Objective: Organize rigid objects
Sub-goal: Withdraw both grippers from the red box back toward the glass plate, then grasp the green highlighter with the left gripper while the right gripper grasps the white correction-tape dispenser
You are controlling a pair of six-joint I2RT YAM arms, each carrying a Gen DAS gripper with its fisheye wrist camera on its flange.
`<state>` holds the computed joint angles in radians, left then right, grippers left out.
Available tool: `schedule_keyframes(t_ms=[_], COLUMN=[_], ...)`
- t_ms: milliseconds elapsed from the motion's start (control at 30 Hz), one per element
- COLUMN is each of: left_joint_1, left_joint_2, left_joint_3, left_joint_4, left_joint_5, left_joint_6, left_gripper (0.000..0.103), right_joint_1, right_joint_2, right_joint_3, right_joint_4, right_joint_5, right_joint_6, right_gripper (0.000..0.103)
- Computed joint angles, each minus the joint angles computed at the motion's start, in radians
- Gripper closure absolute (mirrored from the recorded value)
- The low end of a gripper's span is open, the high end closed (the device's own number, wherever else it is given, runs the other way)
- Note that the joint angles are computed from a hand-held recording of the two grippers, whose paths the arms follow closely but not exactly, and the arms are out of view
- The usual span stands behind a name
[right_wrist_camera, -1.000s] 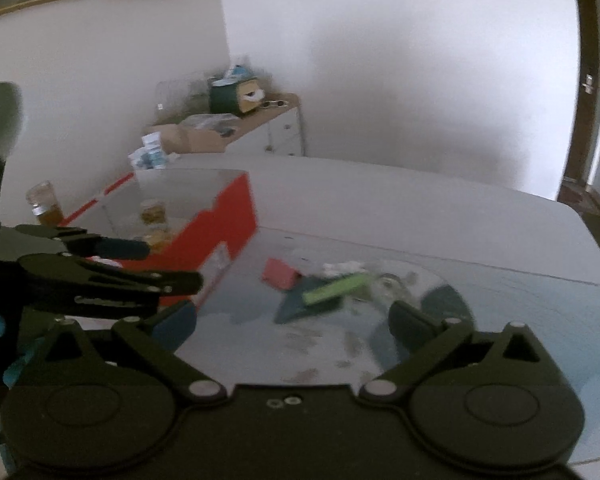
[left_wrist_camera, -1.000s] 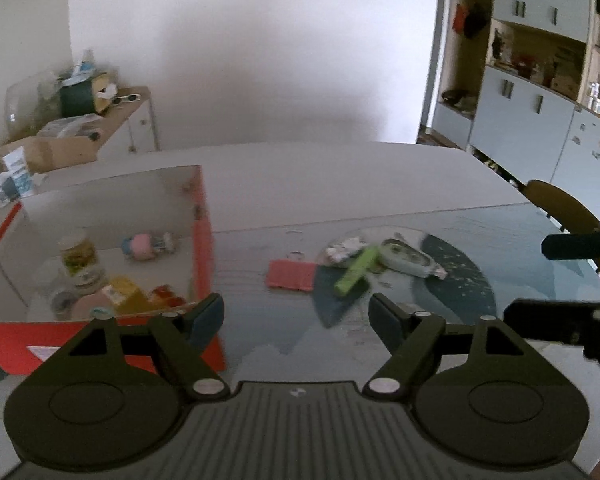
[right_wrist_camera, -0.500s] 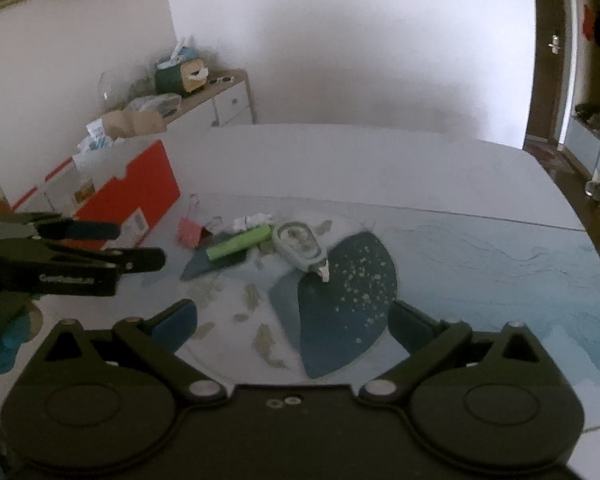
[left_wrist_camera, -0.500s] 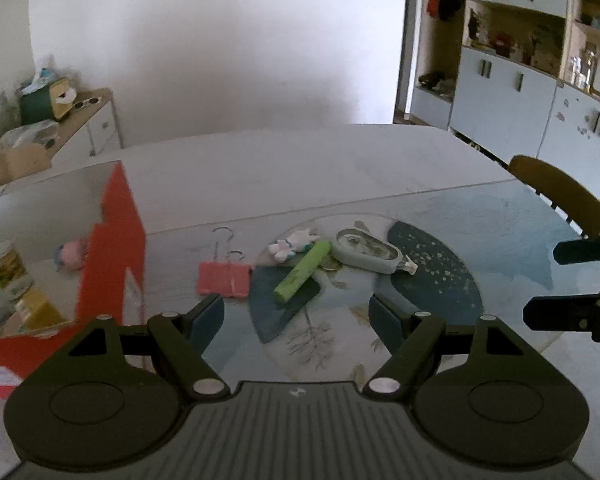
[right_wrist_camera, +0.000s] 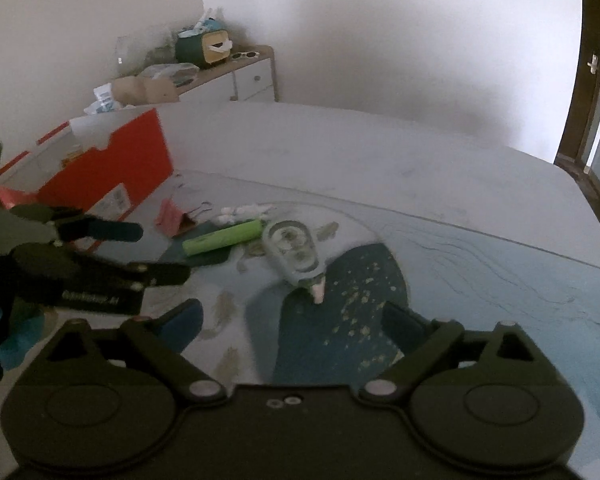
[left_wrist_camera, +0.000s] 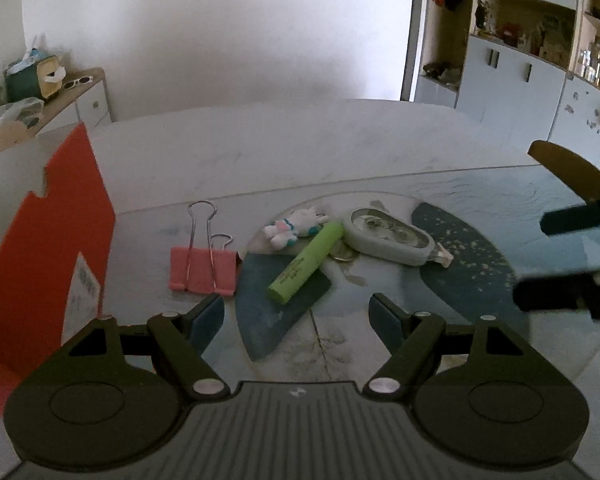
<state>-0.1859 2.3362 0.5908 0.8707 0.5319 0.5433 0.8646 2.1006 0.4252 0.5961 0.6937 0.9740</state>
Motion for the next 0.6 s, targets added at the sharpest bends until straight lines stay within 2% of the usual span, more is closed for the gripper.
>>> schedule_keyframes(t_ms=[167,300,367,533,600], left_joint_1=[-0.022,-0.032,-0.045,-0.074,-0.084], left_joint_2=[0.068,0.1,0.113,0.136,0.144], left_joint_3=[0.044,0.088,0.099,0.131,0.147], left_joint_4=[0.056,0.046,0.059,0.052,0.039], left_joint_5=[0.013,0.028,0.022,0.002,-0.004], left_joint_6=[-0.001,-0.015,-0.015,-0.002,0.0], left_gripper=[0.024,0.024,0.024,0.034,0.047], right_joint_1=[-0.144,-0.229,-0.25,-0.272,-0.282], right_joint_2=[0.1,0.21,0.246,0.275,0.284], right_joint_3=[-0.005,-0.034,-0.02,0.038,0.063], right_joint_4=[0.174,0.393,0.413,0.381,0.375], right_joint_5=[-0.102,-0.214,-0.233,-0.255,-0.257], right_joint_6=[-0.132,-0.291,-0.308,-0.355,-0.382], right_gripper=[0.021,0.021,0.025,0.03,0.034])
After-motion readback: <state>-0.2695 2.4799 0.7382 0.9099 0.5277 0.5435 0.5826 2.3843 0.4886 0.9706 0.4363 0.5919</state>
